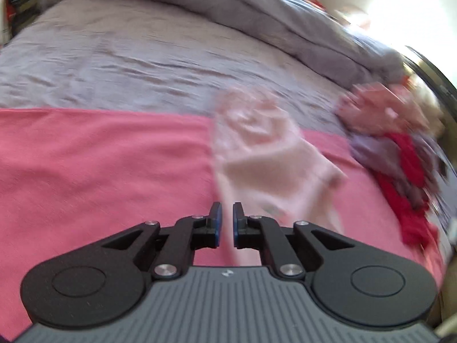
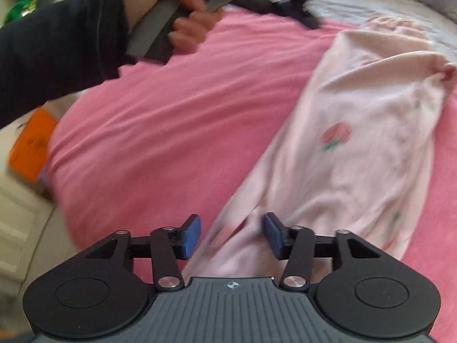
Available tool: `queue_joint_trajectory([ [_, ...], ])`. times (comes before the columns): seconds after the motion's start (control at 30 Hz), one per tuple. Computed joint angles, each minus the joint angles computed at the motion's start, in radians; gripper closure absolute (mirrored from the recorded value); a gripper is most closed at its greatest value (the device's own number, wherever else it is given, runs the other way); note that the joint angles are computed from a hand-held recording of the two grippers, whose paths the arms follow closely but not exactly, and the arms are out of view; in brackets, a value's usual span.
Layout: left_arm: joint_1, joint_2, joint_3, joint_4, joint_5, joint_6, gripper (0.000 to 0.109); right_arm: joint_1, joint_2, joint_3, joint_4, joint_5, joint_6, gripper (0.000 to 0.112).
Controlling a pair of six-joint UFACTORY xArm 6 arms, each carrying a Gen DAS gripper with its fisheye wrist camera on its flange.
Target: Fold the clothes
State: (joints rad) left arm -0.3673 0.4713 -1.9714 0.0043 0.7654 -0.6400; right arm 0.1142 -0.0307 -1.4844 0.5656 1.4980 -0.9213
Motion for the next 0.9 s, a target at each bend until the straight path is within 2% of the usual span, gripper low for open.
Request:
queue_joint_trajectory([
  [0.07, -0.048, -0.016, 0.017, -0.065, 0.027, 0.073, 0.078, -0.030, 0.018, -0.044, 0.010, 0.130, -0.038, 0.051],
  [0.13, -0.093, -0.027, 0.036, -0.130, 0.090, 0.143, 0.078, -0.062, 0.043, -0.087, 0.018, 0.212, -0.045, 0.051],
  [0.2, -0.131, -0.042, 0.060, -0.128, 0.153, 0.147, 0.078, -0.095, 0.090, -0.150, 0.032, 0.319, -0.011, 0.051],
  [0.27, -0.158, -0.086, 0.128, -0.071, 0.126, 0.121, 0.078, -0.106, 0.142, -0.209, 0.051, 0.404, 0.031, 0.051],
  [0.3, -0.161, -0.093, 0.132, -0.060, 0.134, 0.111, 0.077, -0.108, 0.150, -0.217, 0.056, 0.435, 0.031, 0.049],
  [0.33, -0.163, -0.100, 0.136, -0.050, 0.141, 0.100, 0.077, -0.104, 0.139, -0.205, 0.057, 0.433, 0.014, 0.043],
  [0.43, -0.161, -0.116, 0.158, -0.045, 0.141, 0.081, 0.077, -0.089, 0.108, -0.169, 0.065, 0.435, -0.009, 0.035],
  [0.5, -0.162, -0.118, 0.156, -0.034, 0.153, 0.077, 0.077, -0.084, 0.124, -0.197, 0.079, 0.471, -0.007, 0.035],
  [0.57, -0.168, -0.125, 0.156, -0.013, 0.169, 0.063, 0.077, -0.100, 0.187, -0.275, 0.137, 0.575, 0.018, 0.037],
  [0.6, -0.171, -0.128, 0.156, -0.003, 0.177, 0.056, 0.077, -0.099, 0.189, -0.280, 0.142, 0.591, 0.015, 0.038],
  [0.63, -0.174, -0.130, 0.156, 0.007, 0.185, 0.051, 0.077, -0.094, 0.179, -0.270, 0.136, 0.589, 0.004, 0.039],
  [0.73, -0.184, -0.135, 0.155, 0.025, 0.211, 0.041, 0.077, -0.035, 0.088, -0.177, 0.012, 0.466, -0.066, 0.045],
  [0.9, -0.192, -0.146, 0.159, 0.039, 0.238, 0.023, 0.076, 0.003, 0.034, -0.154, -0.042, 0.395, -0.099, 0.046],
])
